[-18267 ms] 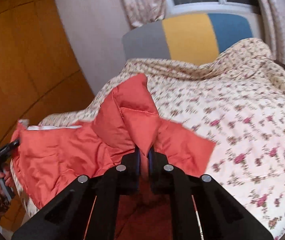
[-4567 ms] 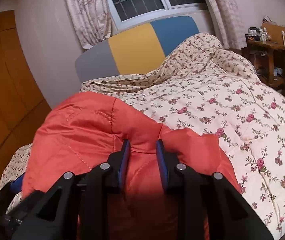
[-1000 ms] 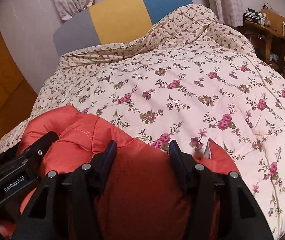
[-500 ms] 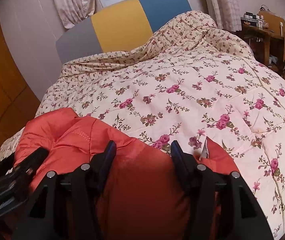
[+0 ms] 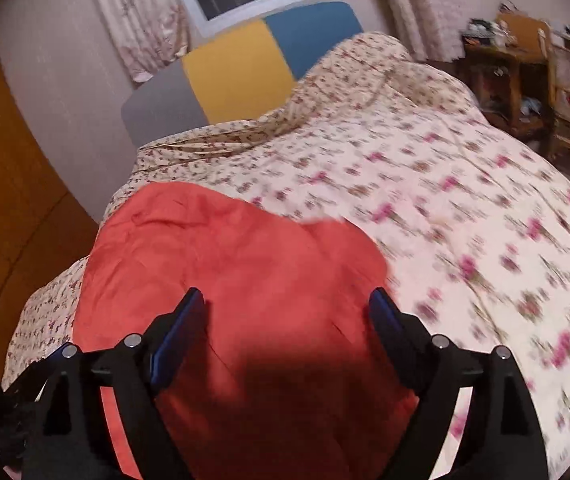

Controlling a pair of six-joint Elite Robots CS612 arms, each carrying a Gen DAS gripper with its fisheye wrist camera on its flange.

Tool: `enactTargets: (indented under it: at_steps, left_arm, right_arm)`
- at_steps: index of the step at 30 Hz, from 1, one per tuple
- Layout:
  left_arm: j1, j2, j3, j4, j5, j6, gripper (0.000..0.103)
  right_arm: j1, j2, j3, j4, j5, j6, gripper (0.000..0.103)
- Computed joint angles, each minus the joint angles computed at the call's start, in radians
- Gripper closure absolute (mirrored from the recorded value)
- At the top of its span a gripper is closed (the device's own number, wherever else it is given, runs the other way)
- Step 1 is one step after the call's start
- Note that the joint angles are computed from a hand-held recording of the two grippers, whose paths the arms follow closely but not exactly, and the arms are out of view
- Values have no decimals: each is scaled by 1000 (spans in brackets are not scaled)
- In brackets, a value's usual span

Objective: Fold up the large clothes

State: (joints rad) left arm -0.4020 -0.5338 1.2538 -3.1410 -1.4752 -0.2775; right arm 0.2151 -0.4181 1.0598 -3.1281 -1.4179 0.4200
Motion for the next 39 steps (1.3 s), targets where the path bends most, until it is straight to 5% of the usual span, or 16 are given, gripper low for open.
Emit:
enactTargets:
  at_steps: [8, 13, 18, 21, 26, 34, 39]
  left_arm:
    - [24, -35, 69, 3, -51, -18, 3]
    - [44, -31, 58, 41, -173, -53, 3]
    - [64, -11, 33, 65, -310, -92, 3]
    - [73, 4, 17, 69, -355, -127, 3]
    - [58, -3, 21, 67, -326, -112, 3]
    - [40, -41, 72, -33, -262, -59, 23]
    - [40, -59, 107, -115, -218, -22, 25]
  right_arm:
    - [-45, -61, 167, 11, 105, 63, 9]
    - [-66, -39, 153, 28, 269, 110, 9]
    - [-74, -9, 84, 125, 460, 30, 8]
    - [-66, 1, 54, 158, 445, -16, 8]
    - [-73, 18, 52, 72, 516, 10, 31]
    - [-61, 11, 62, -48, 503, 29, 34]
    - [-46, 20, 33, -95, 519, 67, 34]
